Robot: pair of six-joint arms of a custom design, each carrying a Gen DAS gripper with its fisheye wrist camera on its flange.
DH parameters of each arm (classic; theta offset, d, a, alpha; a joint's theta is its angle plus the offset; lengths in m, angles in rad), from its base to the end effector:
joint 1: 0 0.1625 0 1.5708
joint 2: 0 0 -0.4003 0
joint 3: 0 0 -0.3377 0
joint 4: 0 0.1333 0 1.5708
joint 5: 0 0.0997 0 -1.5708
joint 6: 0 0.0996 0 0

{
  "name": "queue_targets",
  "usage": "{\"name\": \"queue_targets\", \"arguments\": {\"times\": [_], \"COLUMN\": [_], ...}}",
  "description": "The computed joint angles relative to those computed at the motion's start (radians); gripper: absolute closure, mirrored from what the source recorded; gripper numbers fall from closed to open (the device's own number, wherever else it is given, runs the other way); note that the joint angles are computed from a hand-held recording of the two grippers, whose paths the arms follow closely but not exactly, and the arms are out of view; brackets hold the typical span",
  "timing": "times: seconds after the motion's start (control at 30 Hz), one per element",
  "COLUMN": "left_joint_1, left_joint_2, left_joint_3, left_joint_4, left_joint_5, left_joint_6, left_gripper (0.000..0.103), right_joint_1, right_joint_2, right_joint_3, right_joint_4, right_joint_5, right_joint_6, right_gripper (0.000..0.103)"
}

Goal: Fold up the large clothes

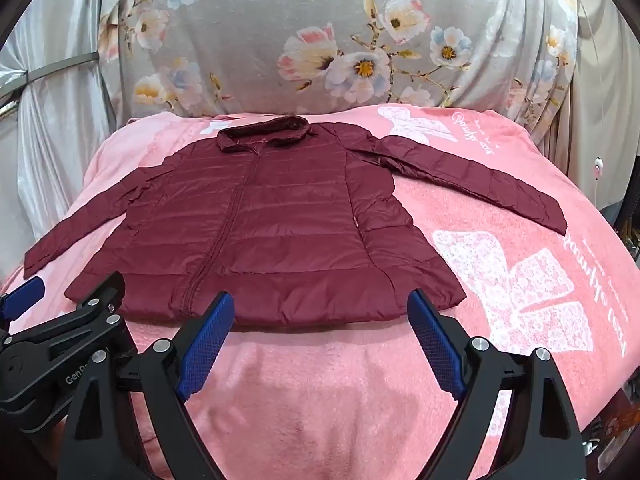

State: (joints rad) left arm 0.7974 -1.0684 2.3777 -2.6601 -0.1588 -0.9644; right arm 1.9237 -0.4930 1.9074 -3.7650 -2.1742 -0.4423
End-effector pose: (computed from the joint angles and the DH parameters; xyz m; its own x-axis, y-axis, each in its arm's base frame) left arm -0.0955 -0.4294 0.1500 -0.5389 -0.4230 -0.7285 0.4192 0.6154 -0.6674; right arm 0.2565 -0.4744 0.0302 -0.7178 -0.2044 0.6656 -0.6118 0.6415 -0.4628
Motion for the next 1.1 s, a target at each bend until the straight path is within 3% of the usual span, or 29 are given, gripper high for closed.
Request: {"name": "queue_targets", "arguments": {"times": [0.17,0.27,0.43,0.77,1.1], "left_joint_1": [0.001,-0.001,-0.017,-0.016,-0.012], "left_joint_2": [0.016,0.010,-0.067,-0.063,-0.103], "left_joint_3": [-0.013,0.007,0.006,0.012,0.012], "left_joint_4": [0.024,-0.048,0.127,0.099,0.164], "left_joint_5": [0.010,0.002,-0.006,-0.005,-0.015], "left_joint_6": [-0.020,0.021,-0.088,-0.068,-0.097], "left_gripper": [0.006,0.006,0.006,0.006,0.006], "right_joint_1": [-0.004,0.007,0.021,0.018,0.025], "right_joint_2": [0.001,-0.003,-0.011,-0.004,0.003], "right_joint_3": [0.006,-0.004,-0.001,0.001,0.003], "right_joint_4": [-0.007,0.013,0.020,0.004,0.014], "right_joint_5": [-0.001,-0.008,-0.012,-0.011,-0.014], "right_joint_6": [-0.003,0.007,0.012,0.004,0.017], "right_gripper": [0.017,0.017,0.017,0.017,0.017]}}
